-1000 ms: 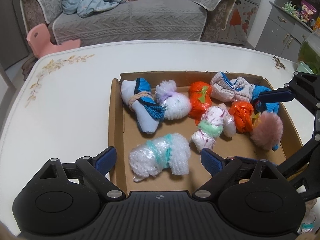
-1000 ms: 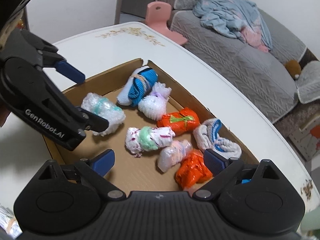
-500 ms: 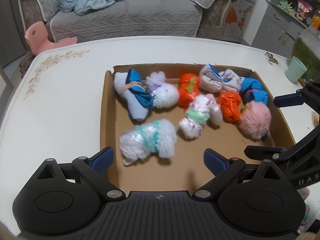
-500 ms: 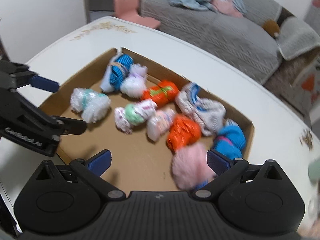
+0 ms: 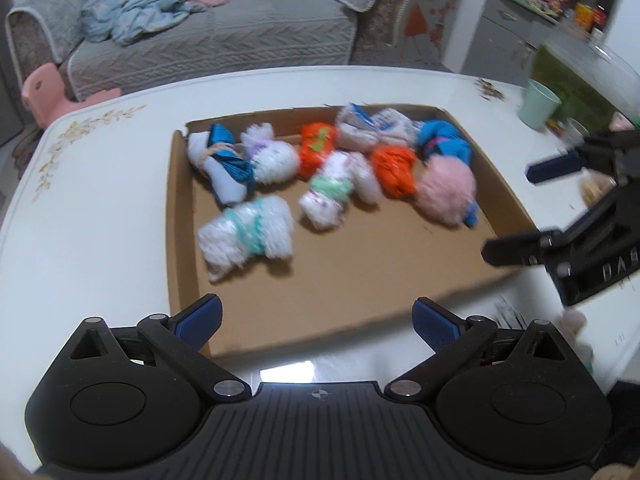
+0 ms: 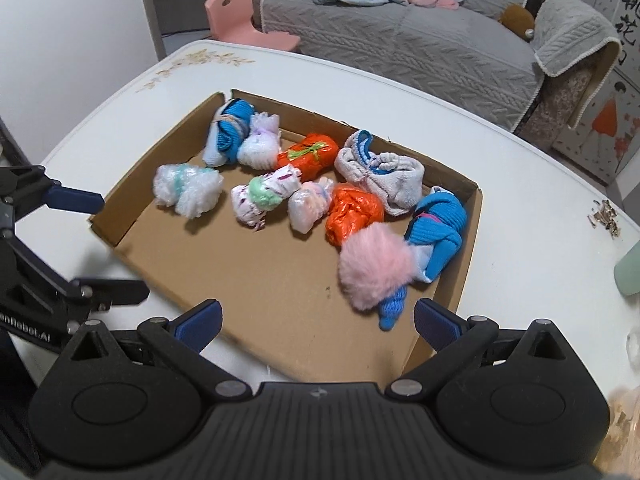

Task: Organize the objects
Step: 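Raise both open tools from the box toward the bundles on the table, then grasp white rolled bundle with left gripper while right gripper grasps green-striped bundle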

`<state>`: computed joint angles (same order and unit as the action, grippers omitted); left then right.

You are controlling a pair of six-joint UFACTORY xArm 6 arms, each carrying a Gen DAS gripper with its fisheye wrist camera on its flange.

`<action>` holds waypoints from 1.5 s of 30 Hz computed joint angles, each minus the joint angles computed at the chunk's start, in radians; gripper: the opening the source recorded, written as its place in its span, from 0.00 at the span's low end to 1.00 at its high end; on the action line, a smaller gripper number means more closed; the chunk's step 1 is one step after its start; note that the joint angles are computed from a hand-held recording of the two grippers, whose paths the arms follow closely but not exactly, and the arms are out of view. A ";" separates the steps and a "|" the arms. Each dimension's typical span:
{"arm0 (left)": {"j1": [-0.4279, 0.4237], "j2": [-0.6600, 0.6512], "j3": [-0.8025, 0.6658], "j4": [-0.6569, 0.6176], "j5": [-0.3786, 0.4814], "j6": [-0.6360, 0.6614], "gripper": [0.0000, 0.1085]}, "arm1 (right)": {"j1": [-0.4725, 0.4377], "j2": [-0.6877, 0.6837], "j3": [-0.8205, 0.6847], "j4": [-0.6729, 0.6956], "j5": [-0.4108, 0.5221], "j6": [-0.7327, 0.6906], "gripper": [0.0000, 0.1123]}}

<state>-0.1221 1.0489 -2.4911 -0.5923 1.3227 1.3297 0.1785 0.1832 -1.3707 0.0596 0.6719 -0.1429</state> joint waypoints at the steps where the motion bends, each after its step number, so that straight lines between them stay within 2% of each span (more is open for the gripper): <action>1: 0.007 -0.043 0.071 -0.009 -0.018 0.036 0.94 | 0.001 -0.018 0.016 0.005 0.001 -0.019 0.91; 4: 0.035 -0.116 0.184 -0.017 0.003 0.129 0.94 | 0.000 -0.081 0.071 0.068 0.014 -0.127 0.91; 8: 0.090 -0.195 0.308 -0.012 0.052 0.320 0.94 | 0.006 -0.202 0.201 0.196 0.027 -0.463 0.91; 10: 0.118 -0.221 0.358 -0.004 0.060 0.431 0.94 | 0.010 -0.245 0.261 0.247 0.030 -0.602 0.90; 12: 0.137 -0.229 0.389 0.011 0.054 0.488 0.94 | 0.009 -0.251 0.284 0.289 0.059 -0.687 0.90; 17: 0.140 -0.216 0.420 0.073 0.008 0.490 0.91 | 0.019 -0.198 0.288 0.179 0.042 -0.646 0.86; 21: 0.134 -0.199 0.399 0.086 0.039 0.470 0.91 | 0.008 -0.164 0.268 0.184 0.050 -0.641 0.86; 25: 0.116 -0.248 0.494 0.083 -0.023 0.509 0.91 | 0.008 -0.148 0.272 0.177 0.035 -0.646 0.85; 29: 0.102 -0.272 0.553 0.079 -0.078 0.528 0.90 | 0.019 -0.135 0.278 0.142 0.020 -0.627 0.80; 31: 0.093 -0.279 0.582 0.081 -0.116 0.534 0.85 | 0.022 -0.131 0.280 0.132 0.021 -0.626 0.74; 34: 0.085 -0.267 0.575 0.091 -0.117 0.510 0.76 | 0.022 -0.123 0.283 0.113 0.016 -0.624 0.72; 36: 0.080 -0.265 0.579 0.094 -0.126 0.504 0.72 | 0.019 -0.118 0.284 0.107 0.020 -0.621 0.67; 39: 0.076 -0.275 0.596 0.080 -0.141 0.517 0.69 | 0.015 -0.115 0.283 0.128 0.016 -0.630 0.64; 41: 0.077 -0.274 0.589 0.074 -0.132 0.515 0.61 | 0.012 -0.115 0.282 0.147 0.015 -0.638 0.58; 43: 0.077 -0.277 0.586 0.069 -0.125 0.514 0.45 | 0.012 -0.108 0.275 0.163 0.016 -0.648 0.55; 44: 0.077 -0.277 0.581 0.067 -0.122 0.508 0.40 | 0.012 -0.108 0.275 0.173 0.017 -0.654 0.54; 45: 0.075 -0.279 0.581 0.068 -0.126 0.501 0.39 | 0.010 -0.107 0.273 0.186 0.021 -0.660 0.54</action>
